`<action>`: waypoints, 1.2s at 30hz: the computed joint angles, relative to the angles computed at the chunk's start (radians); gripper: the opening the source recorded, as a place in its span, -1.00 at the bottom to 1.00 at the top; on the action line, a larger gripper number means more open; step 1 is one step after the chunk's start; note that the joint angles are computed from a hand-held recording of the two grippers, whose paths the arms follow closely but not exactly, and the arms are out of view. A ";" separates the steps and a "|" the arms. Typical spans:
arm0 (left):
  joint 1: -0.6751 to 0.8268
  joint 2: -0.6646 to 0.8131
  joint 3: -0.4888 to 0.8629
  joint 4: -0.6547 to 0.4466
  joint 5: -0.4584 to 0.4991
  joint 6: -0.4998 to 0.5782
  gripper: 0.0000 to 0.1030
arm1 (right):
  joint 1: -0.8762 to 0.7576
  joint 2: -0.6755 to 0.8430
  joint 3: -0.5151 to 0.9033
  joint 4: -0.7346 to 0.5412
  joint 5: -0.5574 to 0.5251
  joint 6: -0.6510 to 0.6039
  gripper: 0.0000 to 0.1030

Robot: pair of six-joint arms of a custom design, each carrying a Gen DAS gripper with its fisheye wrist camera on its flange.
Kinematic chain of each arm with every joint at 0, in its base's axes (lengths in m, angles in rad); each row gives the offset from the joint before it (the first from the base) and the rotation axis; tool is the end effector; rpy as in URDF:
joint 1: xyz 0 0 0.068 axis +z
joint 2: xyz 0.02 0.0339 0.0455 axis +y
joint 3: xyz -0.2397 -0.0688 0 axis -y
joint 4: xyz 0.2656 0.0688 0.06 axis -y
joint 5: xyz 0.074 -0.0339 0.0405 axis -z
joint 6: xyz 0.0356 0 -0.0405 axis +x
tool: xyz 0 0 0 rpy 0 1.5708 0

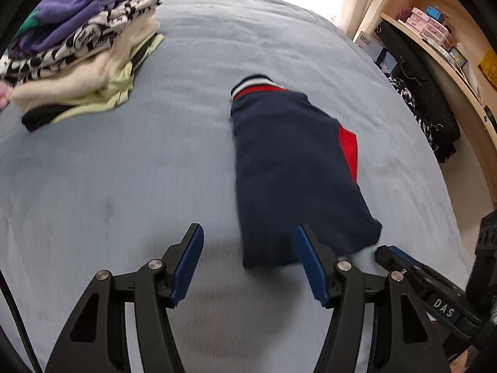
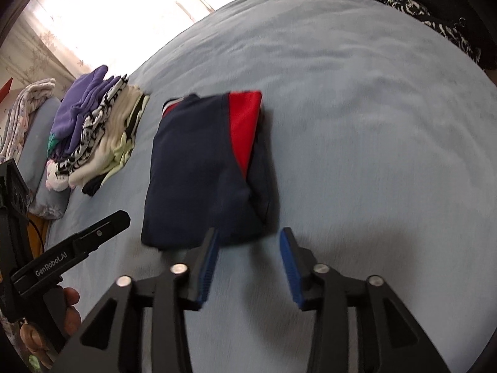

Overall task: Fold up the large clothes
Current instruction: 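Open the right gripper and lift it off the folded bundle, then grasp the navy bundle with the left gripper while the right gripper clamps it too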

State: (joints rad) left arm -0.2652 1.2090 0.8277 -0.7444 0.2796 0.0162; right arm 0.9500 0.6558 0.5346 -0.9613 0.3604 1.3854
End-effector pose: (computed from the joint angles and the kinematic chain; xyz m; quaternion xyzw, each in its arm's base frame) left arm 0.2393 -0.0752 0.1969 0.1659 0.9520 -0.1620 0.2000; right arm 0.0982 0.1157 0.1923 0.2485 0.9227 0.1505 0.2533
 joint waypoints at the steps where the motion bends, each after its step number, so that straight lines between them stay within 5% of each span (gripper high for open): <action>1: 0.006 -0.010 -0.006 -0.015 0.006 0.003 0.18 | 0.010 0.000 0.000 0.001 0.000 0.006 0.08; 7: 0.033 -0.033 -0.015 -0.064 0.053 0.045 0.18 | 0.031 -0.020 0.002 0.014 -0.017 -0.004 0.15; 13: 0.095 0.029 0.033 -0.117 0.155 0.090 0.42 | -0.044 -0.044 0.005 0.029 -0.089 -0.094 0.19; 21: 0.149 0.168 0.116 -0.131 0.257 0.130 0.44 | -0.433 -0.171 -0.075 0.090 -0.462 -0.350 0.20; 34: 0.106 0.482 0.235 -0.010 0.398 0.059 0.44 | -0.899 0.076 -0.168 0.398 -0.914 -0.645 0.20; 36: 0.093 0.511 0.246 0.009 0.408 0.051 0.44 | -0.910 0.114 -0.170 0.436 -0.913 -0.653 0.20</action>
State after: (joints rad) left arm -0.1724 1.7198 1.0739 -0.7357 0.6872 0.0675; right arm 0.0404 0.7703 0.3650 -0.5253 -0.5523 0.7320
